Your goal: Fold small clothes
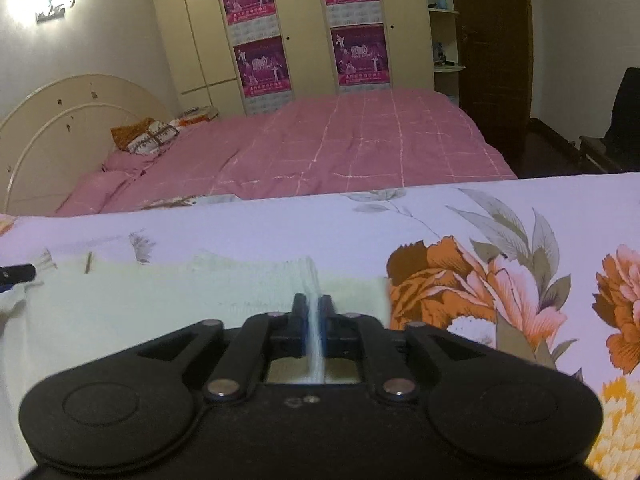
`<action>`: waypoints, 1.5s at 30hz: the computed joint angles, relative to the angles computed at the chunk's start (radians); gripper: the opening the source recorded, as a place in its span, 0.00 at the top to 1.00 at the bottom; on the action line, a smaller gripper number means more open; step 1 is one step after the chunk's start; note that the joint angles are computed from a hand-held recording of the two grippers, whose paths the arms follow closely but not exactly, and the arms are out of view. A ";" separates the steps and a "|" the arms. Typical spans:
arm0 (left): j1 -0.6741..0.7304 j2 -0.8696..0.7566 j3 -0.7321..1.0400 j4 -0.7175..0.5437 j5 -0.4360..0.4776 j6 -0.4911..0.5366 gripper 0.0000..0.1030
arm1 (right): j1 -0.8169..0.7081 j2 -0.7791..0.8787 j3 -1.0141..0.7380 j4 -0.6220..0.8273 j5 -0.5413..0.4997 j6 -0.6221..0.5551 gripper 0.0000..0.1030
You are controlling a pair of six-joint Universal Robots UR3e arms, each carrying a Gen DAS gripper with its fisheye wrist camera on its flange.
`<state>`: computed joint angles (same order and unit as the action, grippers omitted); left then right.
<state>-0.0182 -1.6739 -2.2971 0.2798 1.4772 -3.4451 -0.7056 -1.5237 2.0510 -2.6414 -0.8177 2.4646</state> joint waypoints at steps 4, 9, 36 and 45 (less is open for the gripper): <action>0.015 -0.008 0.053 -0.080 -0.009 0.018 0.39 | -0.002 -0.013 -0.022 0.071 0.012 -0.043 0.82; 0.050 -0.032 0.062 -0.109 -0.062 -0.022 0.88 | 0.018 -0.012 -0.007 0.033 0.005 -0.081 0.96; -0.355 -0.210 0.335 -0.208 0.256 0.093 0.29 | 0.189 -0.102 0.098 -0.027 -0.048 -0.207 0.82; -0.360 -0.068 0.127 -0.126 0.448 -0.059 0.30 | -0.021 -0.098 0.074 -0.057 -0.046 -0.047 0.79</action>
